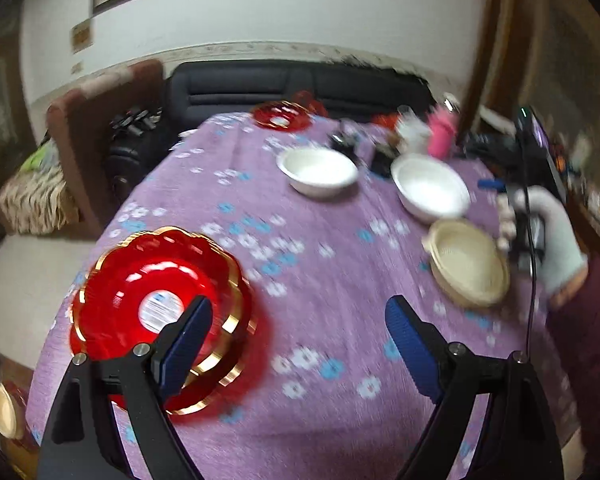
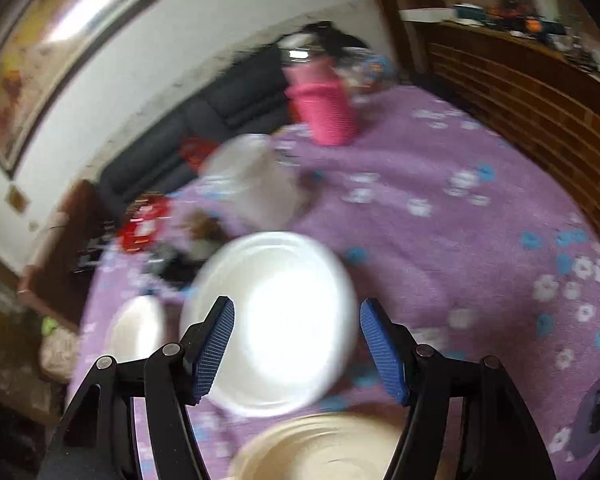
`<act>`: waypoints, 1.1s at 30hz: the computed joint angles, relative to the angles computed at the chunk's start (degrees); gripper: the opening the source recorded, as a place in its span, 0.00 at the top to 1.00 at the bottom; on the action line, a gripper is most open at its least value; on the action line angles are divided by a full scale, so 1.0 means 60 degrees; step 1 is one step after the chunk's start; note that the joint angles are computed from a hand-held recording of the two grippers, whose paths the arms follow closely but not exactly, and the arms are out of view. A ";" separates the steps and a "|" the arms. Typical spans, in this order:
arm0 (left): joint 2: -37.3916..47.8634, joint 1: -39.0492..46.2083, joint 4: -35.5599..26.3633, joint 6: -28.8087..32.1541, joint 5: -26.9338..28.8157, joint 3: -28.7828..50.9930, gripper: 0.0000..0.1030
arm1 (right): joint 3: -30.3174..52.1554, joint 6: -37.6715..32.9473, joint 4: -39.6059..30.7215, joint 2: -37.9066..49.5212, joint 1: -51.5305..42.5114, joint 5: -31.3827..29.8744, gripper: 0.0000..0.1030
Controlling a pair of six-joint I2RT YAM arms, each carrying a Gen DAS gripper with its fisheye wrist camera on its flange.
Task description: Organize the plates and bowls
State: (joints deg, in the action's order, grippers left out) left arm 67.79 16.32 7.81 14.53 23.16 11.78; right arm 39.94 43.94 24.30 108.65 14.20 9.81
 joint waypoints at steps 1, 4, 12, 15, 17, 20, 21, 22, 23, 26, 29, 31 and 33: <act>0.0151 0.0340 -0.0046 0.0013 0.0272 0.0160 0.15 | 0.0314 -0.0011 -0.0125 0.0041 0.0254 -0.0257 0.32; 0.0664 0.1147 0.0063 0.0084 0.0907 0.0449 0.15 | 0.1779 0.0081 -0.0762 0.0920 0.0906 -0.1043 0.32; 0.2305 0.1742 0.0044 0.0443 0.1282 0.1477 0.15 | 0.7292 0.0646 -0.3886 0.4732 0.2065 -0.1436 0.31; 0.2783 0.1610 -0.0372 0.0188 0.1351 0.2514 0.15 | 0.8451 0.0746 -0.4554 0.5510 0.2231 -0.1198 0.32; 0.3229 0.1277 -0.0806 -0.0188 0.1101 0.3485 0.15 | 0.8617 0.0850 -0.4540 0.5677 0.2256 -0.1168 0.31; 0.4469 0.0621 -0.1701 -0.0818 0.1002 0.5474 0.15 | 0.8290 0.0876 -0.4086 0.5671 0.2231 -0.1081 0.32; 0.5027 0.0319 -0.2024 -0.1098 0.0867 0.6268 0.15 | 0.8171 0.0899 -0.3937 0.5664 0.2209 -0.1041 0.31; 0.5561 0.0071 -0.2293 -0.1319 0.0758 0.6981 0.15 | 0.7951 0.0965 -0.3682 0.5625 0.2165 -0.1066 0.31; 0.6018 -0.0133 -0.2539 -0.1497 0.0642 0.7601 0.15 | 0.7895 0.1035 -0.3562 0.5642 0.2136 -0.1094 0.32; 0.7766 -0.0935 -0.3366 -0.2058 -0.0216 0.9802 0.15 | 0.7704 0.1123 -0.3299 0.5636 0.2017 -0.1211 0.38; 0.9700 -0.1507 -0.4603 -0.2638 -0.0960 1.2157 0.15 | 0.7609 0.1169 -0.3179 0.5634 0.1918 -0.1472 0.48; 1.0943 -0.1749 -0.5414 -0.3109 -0.1189 1.3589 0.15 | 0.7653 0.1251 -0.3167 0.5696 0.1871 -0.1638 0.49; 1.2254 -0.1940 -0.6468 -0.3719 -0.1130 1.5166 0.15 | 0.7700 0.1388 -0.3154 0.5765 0.1866 -0.1735 0.51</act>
State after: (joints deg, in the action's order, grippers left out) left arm 141.32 4.68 -30.99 -7.78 16.38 102.77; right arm 86.14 52.27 5.38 143.24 25.40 -0.60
